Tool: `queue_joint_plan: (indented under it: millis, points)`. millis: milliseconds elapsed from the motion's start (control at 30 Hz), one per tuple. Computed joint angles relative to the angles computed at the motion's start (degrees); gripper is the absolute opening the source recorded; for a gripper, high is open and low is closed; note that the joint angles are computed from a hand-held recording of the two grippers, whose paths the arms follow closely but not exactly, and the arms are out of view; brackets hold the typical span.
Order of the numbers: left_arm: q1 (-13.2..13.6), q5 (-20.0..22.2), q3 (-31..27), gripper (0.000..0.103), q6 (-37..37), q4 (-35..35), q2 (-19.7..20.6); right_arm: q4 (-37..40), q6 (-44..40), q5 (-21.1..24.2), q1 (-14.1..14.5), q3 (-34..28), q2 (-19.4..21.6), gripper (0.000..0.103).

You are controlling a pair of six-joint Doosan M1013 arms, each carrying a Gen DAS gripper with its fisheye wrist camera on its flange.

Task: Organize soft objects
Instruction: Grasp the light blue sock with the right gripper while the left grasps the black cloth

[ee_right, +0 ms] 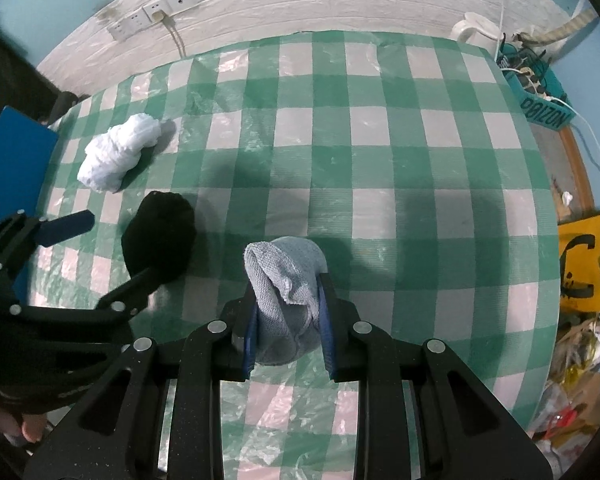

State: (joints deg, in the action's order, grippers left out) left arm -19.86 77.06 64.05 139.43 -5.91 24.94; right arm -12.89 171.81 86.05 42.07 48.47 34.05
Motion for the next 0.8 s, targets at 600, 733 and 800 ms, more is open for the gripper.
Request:
queue_joint_plan:
  millis: [600, 733, 800]
  points:
    - [0.2, 1.2, 0.1, 0.039, 0.4, -3.5, 0.3, 0.1, -1.1, 0.9, -0.2, -1.1, 0.7, 0.024]
    - [0.6, 0.1, 0.4, 0.037, 0.2, -3.2, -0.2, -0.7, -1.6, 2.4, -0.1, -2.7, 1.4, 0.024]
    - [0.9, 0.4, -0.2, 0.037, 0.0, -3.3, 0.1, -1.2, -1.9, 2.9, -0.1, -3.6, 1.8, 0.024]
